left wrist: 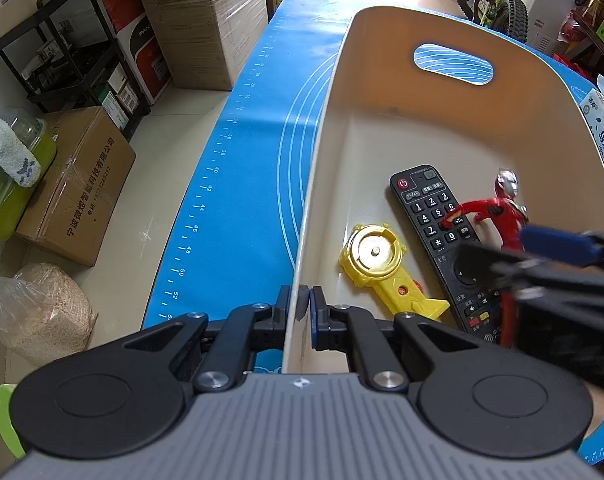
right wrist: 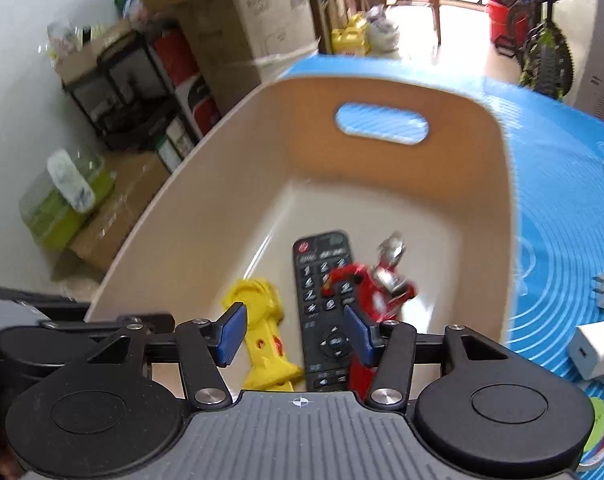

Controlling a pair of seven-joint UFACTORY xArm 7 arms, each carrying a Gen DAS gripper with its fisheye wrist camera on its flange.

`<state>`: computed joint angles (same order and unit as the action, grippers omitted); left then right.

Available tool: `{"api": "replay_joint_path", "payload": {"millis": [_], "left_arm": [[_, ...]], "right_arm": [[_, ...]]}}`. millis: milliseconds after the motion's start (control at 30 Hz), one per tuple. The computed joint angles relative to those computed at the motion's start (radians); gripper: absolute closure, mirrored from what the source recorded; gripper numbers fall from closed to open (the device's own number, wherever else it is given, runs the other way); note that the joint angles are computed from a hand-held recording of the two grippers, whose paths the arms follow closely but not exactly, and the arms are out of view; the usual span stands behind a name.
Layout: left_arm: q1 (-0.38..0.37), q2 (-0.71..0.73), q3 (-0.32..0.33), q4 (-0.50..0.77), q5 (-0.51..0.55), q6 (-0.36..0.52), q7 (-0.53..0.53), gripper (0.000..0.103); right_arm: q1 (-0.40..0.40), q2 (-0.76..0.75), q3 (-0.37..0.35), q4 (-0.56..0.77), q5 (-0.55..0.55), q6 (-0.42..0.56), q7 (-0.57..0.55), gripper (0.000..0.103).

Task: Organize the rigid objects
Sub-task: 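Move the right tool to the clear tape roll and grasp its edge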

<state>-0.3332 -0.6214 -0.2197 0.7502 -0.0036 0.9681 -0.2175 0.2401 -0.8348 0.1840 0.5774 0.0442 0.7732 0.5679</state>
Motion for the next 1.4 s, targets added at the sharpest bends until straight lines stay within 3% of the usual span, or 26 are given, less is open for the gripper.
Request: {"api": "replay_joint_path", "payload": {"millis": [267,833,1100,1400], "left_arm": [[0.000,0.000,0.001,0.000,0.000,0.000,-0.001,0.093],[-0.001,0.001,0.001,-0.001,0.001,-0.002,-0.002,0.093],[0.000,0.001,0.000,-0.001,0.002,-0.002,-0.002,0.093],[0.000,0.002,0.001,-0.001,0.001,-0.002,-0.002,0.093]], "right_arm": [[-0.088,-0.228,-0.017,-0.048,-0.042,0.072,0.047,0.037],[-0.359,-0.702,-0.076,-0.281,-0.179,0.445,0.131,0.038],[-0.426,-0.803,-0.118,-0.369,-0.215,0.538,0.152,0.042],[-0.444,-0.816,-0.142,-0.402,-0.204,0.551,0.137,0.049]]}}
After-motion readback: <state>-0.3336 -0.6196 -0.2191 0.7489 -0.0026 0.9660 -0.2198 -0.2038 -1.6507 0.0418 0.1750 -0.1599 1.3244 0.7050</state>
